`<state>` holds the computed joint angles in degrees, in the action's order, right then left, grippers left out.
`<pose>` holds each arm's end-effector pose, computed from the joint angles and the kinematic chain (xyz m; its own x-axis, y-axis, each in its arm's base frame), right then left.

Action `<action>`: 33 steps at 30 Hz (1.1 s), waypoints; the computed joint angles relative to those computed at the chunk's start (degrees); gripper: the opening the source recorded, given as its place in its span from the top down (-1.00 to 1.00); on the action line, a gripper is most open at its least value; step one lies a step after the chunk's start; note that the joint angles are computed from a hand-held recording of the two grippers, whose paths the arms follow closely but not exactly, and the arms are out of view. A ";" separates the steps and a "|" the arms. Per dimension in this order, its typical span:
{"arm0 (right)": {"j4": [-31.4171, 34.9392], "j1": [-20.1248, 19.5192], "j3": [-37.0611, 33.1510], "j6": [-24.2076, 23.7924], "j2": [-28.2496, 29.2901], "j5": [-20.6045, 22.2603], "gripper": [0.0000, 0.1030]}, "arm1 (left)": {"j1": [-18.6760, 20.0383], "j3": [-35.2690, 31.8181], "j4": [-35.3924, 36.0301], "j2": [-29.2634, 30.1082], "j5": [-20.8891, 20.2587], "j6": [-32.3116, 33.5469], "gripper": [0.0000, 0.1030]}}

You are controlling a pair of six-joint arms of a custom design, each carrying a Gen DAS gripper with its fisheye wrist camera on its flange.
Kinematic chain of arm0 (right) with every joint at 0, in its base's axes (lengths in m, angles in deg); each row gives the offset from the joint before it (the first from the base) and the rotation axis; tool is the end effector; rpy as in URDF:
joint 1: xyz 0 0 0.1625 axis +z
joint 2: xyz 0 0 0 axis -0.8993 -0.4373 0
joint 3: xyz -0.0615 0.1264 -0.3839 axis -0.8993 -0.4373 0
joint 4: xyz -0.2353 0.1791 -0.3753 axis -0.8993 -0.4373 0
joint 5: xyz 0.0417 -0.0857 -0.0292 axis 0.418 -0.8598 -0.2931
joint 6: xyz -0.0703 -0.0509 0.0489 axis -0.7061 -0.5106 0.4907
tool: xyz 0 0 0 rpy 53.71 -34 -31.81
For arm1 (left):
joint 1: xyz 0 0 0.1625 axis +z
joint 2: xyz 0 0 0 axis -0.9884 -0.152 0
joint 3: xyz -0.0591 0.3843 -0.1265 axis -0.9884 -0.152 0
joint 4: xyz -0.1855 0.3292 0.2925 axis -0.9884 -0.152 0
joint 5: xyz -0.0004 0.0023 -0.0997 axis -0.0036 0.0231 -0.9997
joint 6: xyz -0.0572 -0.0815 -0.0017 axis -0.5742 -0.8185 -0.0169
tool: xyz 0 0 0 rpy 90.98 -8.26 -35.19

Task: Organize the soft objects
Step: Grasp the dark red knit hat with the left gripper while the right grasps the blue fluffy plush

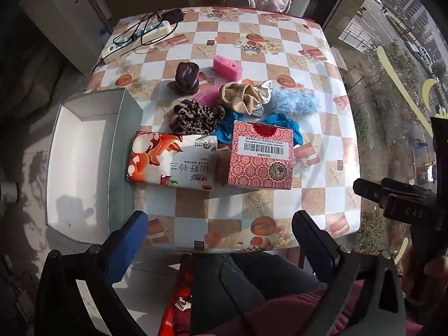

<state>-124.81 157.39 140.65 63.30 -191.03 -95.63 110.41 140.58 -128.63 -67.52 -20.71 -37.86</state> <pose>0.0948 -0.3555 0.4193 -0.7109 0.5962 0.3732 0.3920 0.7764 -0.4936 -0.5116 -0.4828 0.0892 -0.5803 0.6006 -0.5500 0.5166 0.7936 0.3214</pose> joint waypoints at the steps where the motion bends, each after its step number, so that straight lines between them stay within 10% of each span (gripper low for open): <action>1: -0.02 -0.20 -0.12 0.06 0.21 0.06 -1.00 | 0.34 -0.35 0.11 0.24 0.39 -0.04 -0.99; 16: -0.87 -3.56 -2.15 5.05 5.52 -1.88 -1.00 | 7.82 -17.96 5.04 15.25 5.53 7.62 -0.99; 22: 1.32 -4.48 -4.83 9.65 9.74 -3.34 -1.00 | 11.39 -27.87 6.04 23.35 0.76 12.49 -0.99; 33: -5.97 -10.08 -9.49 7.87 17.01 -2.13 -1.00 | 13.55 -42.81 10.76 35.61 8.71 13.61 -0.99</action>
